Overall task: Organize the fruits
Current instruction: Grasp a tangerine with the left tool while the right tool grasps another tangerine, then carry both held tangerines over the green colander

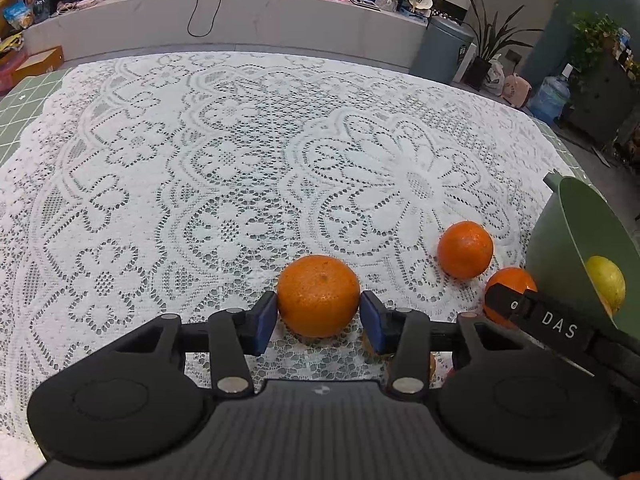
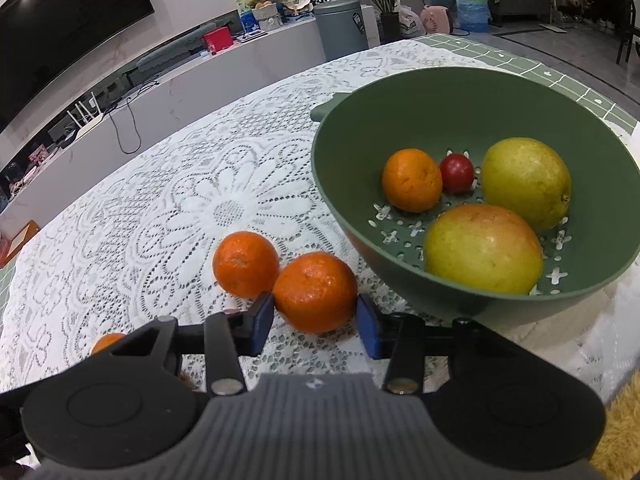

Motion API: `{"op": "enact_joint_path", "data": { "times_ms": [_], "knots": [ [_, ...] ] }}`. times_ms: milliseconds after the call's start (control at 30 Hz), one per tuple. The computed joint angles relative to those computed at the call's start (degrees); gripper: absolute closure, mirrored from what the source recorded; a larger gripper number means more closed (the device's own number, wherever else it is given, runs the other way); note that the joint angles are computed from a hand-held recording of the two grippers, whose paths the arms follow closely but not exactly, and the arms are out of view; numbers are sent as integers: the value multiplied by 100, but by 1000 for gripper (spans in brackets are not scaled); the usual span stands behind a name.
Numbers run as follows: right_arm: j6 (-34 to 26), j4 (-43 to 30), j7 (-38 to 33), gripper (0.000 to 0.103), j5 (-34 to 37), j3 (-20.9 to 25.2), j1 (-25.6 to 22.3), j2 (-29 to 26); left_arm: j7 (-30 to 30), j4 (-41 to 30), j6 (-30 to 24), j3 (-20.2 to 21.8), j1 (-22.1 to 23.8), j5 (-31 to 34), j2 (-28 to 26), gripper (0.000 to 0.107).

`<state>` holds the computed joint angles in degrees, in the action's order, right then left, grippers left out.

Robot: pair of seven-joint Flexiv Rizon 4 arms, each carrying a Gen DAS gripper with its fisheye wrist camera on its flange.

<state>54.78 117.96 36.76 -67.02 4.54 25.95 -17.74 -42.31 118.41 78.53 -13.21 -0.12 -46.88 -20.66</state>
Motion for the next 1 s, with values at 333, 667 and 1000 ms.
{"op": "enact_joint_path", "data": {
  "times_ms": [333, 667, 1000],
  "knots": [
    [465, 235, -332, 62, -490, 58, -127, 322, -34, 129, -73, 115, -50, 33, 312, 56],
    [1420, 528, -906, 62, -1613, 215, -558, 808, 281, 427, -238, 353, -406, -538, 977, 56],
    [2047, 1144, -1605, 62, -1712, 376, -1084, 1614, 611, 657, -394, 623, -1037, -1053, 1537, 56]
  ]
}}
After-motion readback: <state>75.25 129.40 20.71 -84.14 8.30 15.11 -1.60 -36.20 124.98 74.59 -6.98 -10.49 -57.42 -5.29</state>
